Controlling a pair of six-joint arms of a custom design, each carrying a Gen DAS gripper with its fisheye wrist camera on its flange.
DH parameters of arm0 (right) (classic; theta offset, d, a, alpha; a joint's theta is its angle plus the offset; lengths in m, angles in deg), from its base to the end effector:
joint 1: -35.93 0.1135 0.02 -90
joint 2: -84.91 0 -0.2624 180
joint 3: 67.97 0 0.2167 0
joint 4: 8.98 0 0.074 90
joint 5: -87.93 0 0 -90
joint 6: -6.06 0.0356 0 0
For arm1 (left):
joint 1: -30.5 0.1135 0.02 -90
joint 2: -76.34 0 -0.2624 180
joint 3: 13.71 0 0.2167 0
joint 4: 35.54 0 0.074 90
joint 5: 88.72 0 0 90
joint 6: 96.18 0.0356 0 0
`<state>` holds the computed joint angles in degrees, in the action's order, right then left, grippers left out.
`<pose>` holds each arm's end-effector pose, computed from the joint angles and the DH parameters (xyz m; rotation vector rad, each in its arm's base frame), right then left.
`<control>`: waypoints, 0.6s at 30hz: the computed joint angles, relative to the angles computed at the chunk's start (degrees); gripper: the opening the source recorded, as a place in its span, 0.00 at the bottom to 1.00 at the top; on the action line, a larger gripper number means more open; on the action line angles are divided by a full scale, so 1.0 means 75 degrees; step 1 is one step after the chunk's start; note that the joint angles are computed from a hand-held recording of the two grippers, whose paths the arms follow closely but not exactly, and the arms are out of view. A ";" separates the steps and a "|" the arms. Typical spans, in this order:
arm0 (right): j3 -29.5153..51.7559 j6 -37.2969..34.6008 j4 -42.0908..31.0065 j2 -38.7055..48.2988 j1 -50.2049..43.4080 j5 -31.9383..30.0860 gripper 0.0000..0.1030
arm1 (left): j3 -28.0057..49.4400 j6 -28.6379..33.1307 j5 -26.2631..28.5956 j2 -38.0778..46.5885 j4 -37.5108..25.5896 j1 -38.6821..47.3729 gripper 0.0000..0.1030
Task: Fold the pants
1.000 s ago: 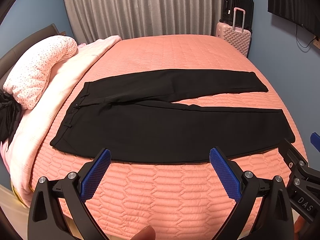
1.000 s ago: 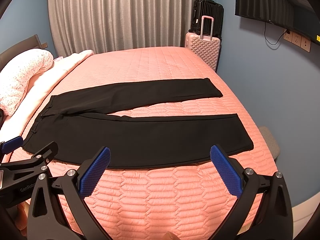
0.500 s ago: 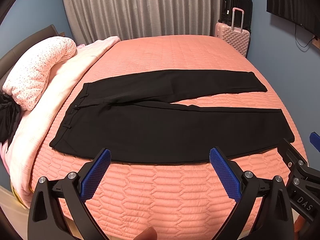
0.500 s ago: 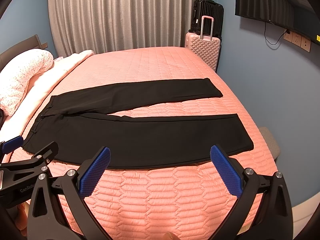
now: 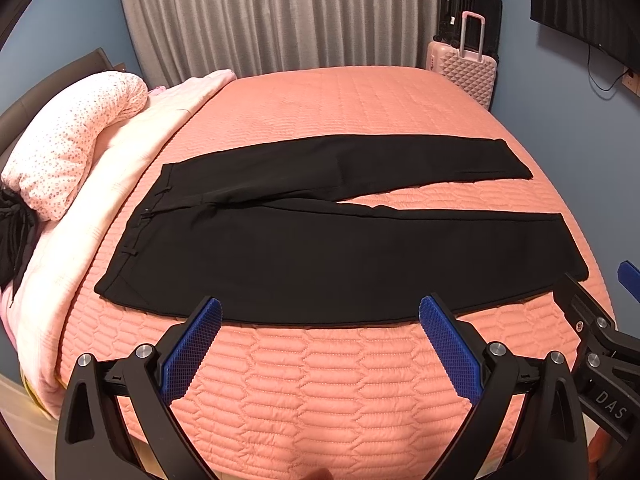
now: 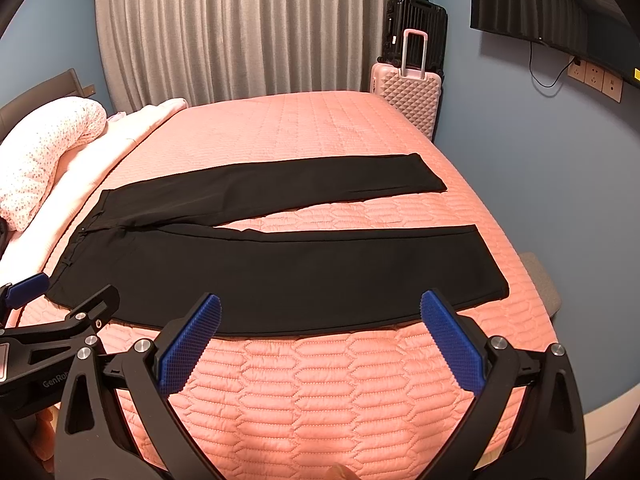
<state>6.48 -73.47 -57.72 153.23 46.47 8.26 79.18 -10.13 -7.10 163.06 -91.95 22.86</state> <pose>0.2162 0.0337 0.3067 0.0898 2.2980 -0.0204 0.2884 -0.0335 0.3148 0.0139 2.4369 0.0886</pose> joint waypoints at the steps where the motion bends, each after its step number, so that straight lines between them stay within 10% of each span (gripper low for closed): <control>1: -0.0011 -0.0003 0.0015 0.0011 -0.0011 -0.0018 0.96 | -0.0016 0.0015 0.0019 0.0011 0.0017 0.0002 0.95; 18: 0.0157 -0.1314 0.1185 0.0989 -0.1883 -0.1429 0.96 | -0.0264 -0.0437 0.0245 0.0316 0.0356 0.0356 0.95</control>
<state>7.66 -83.32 -48.83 160.65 32.35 -2.46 77.19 -13.41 -5.26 165.43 -89.28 25.53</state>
